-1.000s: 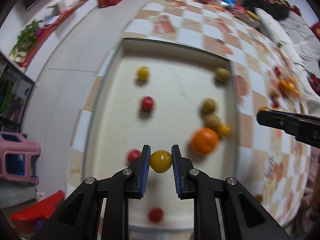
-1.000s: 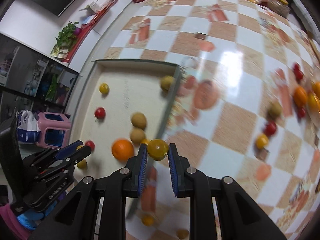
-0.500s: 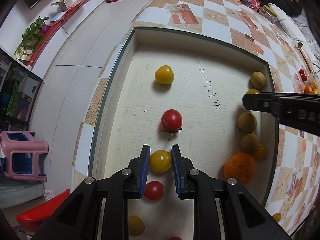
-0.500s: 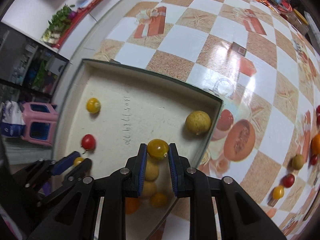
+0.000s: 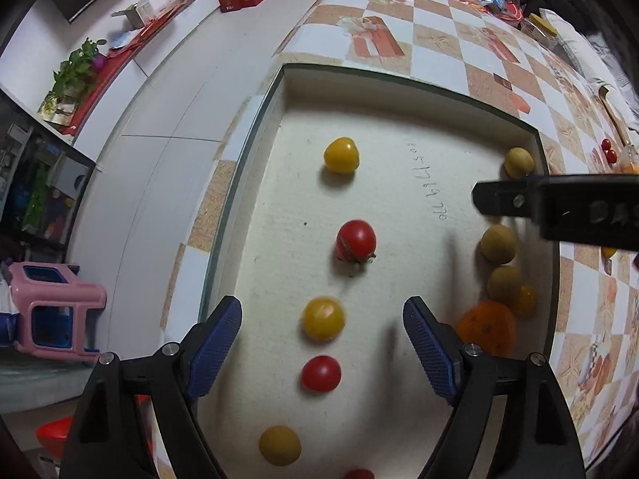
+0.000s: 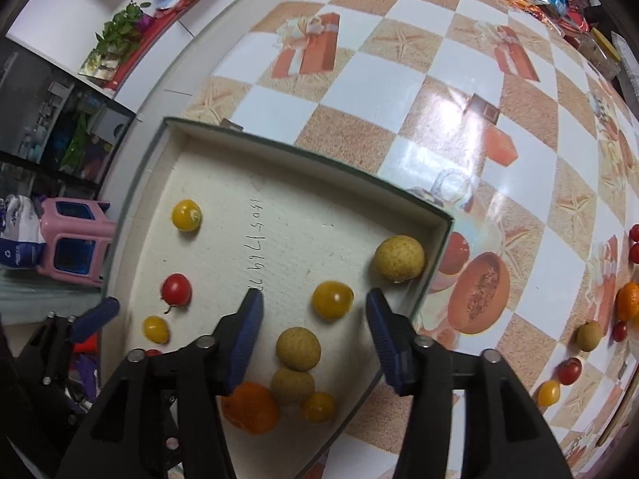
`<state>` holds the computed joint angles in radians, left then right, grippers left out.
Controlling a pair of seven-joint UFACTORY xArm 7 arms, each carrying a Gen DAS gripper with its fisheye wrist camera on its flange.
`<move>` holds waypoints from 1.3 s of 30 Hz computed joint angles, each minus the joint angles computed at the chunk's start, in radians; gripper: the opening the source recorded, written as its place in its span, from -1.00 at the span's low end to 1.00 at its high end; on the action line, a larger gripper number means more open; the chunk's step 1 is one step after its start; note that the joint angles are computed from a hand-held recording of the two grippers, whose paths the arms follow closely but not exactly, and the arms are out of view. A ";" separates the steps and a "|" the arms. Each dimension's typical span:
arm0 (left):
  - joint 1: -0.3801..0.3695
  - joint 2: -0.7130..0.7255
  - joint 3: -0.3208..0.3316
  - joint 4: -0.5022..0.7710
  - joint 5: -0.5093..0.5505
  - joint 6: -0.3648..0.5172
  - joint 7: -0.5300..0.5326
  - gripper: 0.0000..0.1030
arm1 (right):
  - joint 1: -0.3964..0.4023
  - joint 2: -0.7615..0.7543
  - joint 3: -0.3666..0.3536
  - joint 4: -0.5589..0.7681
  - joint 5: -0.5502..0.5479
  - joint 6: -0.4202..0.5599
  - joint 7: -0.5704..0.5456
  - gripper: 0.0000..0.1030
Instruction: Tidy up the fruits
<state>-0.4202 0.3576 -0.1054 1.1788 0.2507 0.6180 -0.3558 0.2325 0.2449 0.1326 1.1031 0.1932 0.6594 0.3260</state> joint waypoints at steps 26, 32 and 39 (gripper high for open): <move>0.027 -0.160 -0.041 -0.113 -0.058 0.081 0.088 1.00 | 0.048 -0.221 0.007 -0.083 -0.147 0.193 0.174 0.99; 0.035 -0.214 -0.052 -0.150 -0.067 0.115 0.127 1.00 | 0.067 -0.249 0.022 -0.067 -0.188 0.278 0.195 0.99; 0.036 -0.287 -0.066 -0.191 -0.046 0.147 0.185 1.00 | 0.091 -0.298 0.039 -0.061 -0.226 0.350 0.219 0.99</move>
<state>-0.3846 0.0708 -0.1712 0.9881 0.2048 0.7652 -0.1704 0.3237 -0.0536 0.1716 1.0418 -0.0330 1.0095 0.5448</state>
